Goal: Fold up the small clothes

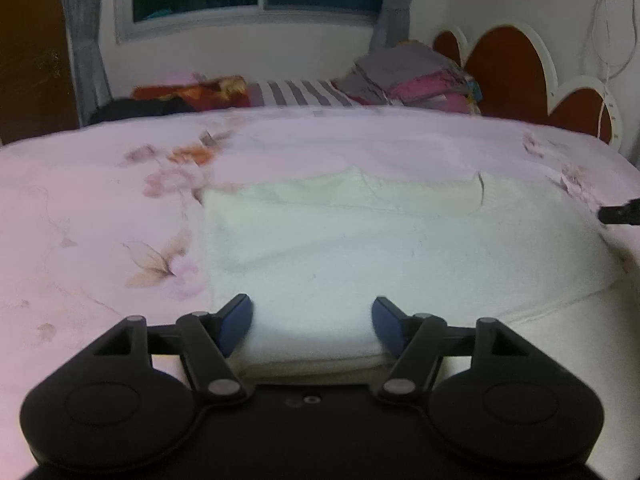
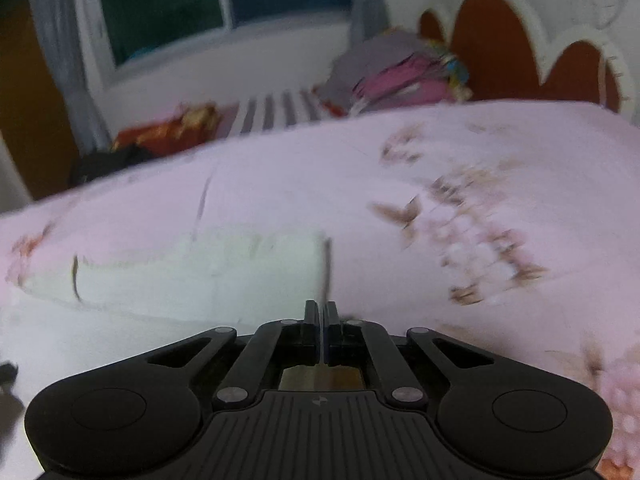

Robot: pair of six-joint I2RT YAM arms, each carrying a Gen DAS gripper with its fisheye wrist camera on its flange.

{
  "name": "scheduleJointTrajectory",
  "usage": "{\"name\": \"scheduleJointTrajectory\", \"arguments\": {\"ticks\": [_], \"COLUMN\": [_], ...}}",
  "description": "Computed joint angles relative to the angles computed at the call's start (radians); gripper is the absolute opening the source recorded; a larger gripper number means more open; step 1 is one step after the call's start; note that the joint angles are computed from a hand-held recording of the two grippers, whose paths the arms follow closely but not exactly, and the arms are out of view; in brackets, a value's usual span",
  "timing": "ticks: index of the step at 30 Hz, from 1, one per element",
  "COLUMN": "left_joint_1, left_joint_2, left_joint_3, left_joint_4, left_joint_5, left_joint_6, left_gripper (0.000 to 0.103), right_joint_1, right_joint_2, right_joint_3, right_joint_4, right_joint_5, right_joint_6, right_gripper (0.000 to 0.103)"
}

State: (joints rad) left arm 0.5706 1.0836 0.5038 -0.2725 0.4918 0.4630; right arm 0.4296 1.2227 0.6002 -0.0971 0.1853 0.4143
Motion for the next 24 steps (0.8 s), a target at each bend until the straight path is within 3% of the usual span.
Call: {"name": "scheduleJointTrajectory", "arguments": {"ticks": [4,6,8,10,14,20,24], "left_joint_1": [0.02,-0.022,-0.06,-0.083,-0.037,0.039,0.036], "left_joint_2": [-0.108,-0.122,-0.102,-0.04,-0.051,-0.028,-0.07], "left_joint_3": [-0.03,-0.04,-0.053,-0.053,-0.077,-0.058,-0.07], "left_joint_4": [-0.024,-0.027,-0.008,0.004,0.024,-0.019,-0.046], "left_joint_5": [0.064,0.041,0.001,-0.062,-0.015,0.047,0.031], "left_joint_6": [-0.002,-0.005,-0.006,-0.003,0.022,0.088,0.111], "left_gripper": [0.067,0.067,0.068,0.072,0.072,0.073,0.074], "right_joint_1": [0.069,0.112,0.162,0.197,0.159,0.136,0.104], "right_joint_2": [-0.135,-0.133,-0.073,0.053,0.157,0.111,0.208], "right_joint_3": [-0.033,-0.033,-0.018,0.038,0.097,0.093,0.133], "right_joint_4": [-0.059,-0.08,-0.082,-0.11,-0.059,-0.079,-0.047], "right_joint_5": [0.044,-0.016,-0.041,0.028,0.019,0.042,0.034], "right_joint_6": [0.002,-0.017,-0.041,-0.03,0.035,0.041,0.013], "right_gripper": [0.001,0.001,0.001,0.0,0.0,0.0,0.0]}}
